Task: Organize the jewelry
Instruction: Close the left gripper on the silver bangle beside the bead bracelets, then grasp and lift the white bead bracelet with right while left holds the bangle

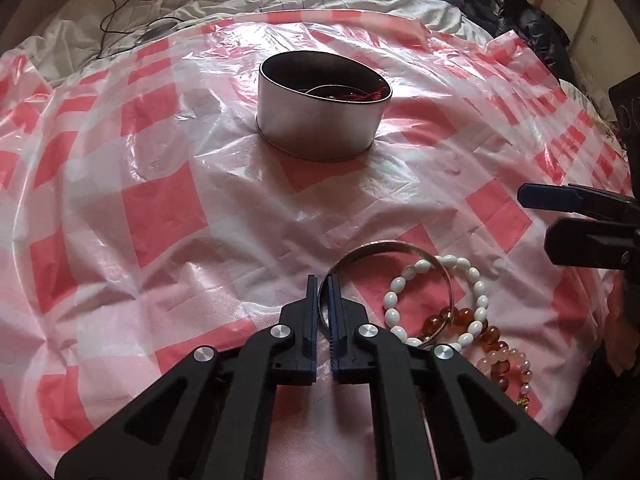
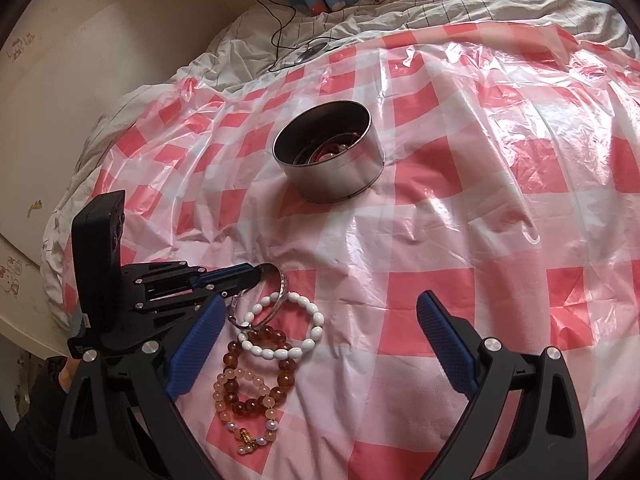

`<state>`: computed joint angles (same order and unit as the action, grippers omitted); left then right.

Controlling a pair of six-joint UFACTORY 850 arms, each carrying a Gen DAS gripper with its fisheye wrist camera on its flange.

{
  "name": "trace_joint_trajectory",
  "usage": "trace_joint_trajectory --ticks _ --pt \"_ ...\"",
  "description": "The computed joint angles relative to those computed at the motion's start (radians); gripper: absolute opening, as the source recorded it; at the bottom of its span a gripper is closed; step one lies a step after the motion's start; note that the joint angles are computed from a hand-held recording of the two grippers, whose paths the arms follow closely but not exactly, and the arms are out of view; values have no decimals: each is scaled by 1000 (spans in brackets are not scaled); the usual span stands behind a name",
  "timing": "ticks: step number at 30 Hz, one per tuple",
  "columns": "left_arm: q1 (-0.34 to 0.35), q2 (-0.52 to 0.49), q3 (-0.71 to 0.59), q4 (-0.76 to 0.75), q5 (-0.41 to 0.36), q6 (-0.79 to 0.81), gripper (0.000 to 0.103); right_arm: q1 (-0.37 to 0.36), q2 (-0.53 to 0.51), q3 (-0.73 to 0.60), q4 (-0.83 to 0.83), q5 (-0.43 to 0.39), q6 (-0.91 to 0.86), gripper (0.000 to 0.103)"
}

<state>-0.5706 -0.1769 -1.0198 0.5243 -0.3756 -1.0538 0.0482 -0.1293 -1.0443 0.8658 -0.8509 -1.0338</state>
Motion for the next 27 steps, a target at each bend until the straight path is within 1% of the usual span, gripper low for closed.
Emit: trace_joint_trajectory --ticks 1,2,4,5,7,8,10,11,16,19,21,22,23,24,25,27 --pt "4 9 5 11 -1 -24 3 0 1 1 0 2 -3 92" --pt "4 21 12 56 -14 -77 3 1 1 2 0 3 -7 92" --pt "14 55 36 169 -49 -223 3 7 6 6 -4 8 -22 92" --pt "31 79 55 186 -46 -267 3 10 7 8 -8 7 -29 92" --pt "59 109 84 183 -38 -303 3 21 8 11 -16 -11 -51 92" --pt "69 117 96 174 -38 -306 3 27 7 12 -15 -32 -70 92" --pt "80 116 109 132 -29 -275 3 32 -11 5 -2 -106 -104 92" --pt "81 109 110 104 -28 -244 3 38 -18 2 -9 -123 -100 92" --pt "79 93 111 86 -25 -209 3 61 -58 -13 -76 -140 -19 91" --pt "81 91 111 80 -21 -207 3 71 -49 -2 -79 -116 -35 88" --pt "81 88 109 81 -22 -207 3 87 -41 9 -88 -81 -45 81" --pt "80 88 109 81 -22 -208 3 101 -31 17 -94 -50 -57 75" --pt "80 87 107 81 -22 -209 3 115 -23 26 -101 -23 -72 65" --pt "81 86 107 81 -22 -208 3 124 -17 32 -100 -9 -89 59" --pt "81 87 107 81 -22 -208 3 130 -18 33 -98 -8 -100 51" --pt "82 86 107 79 -21 -206 3 133 -26 29 -95 -13 -100 46"
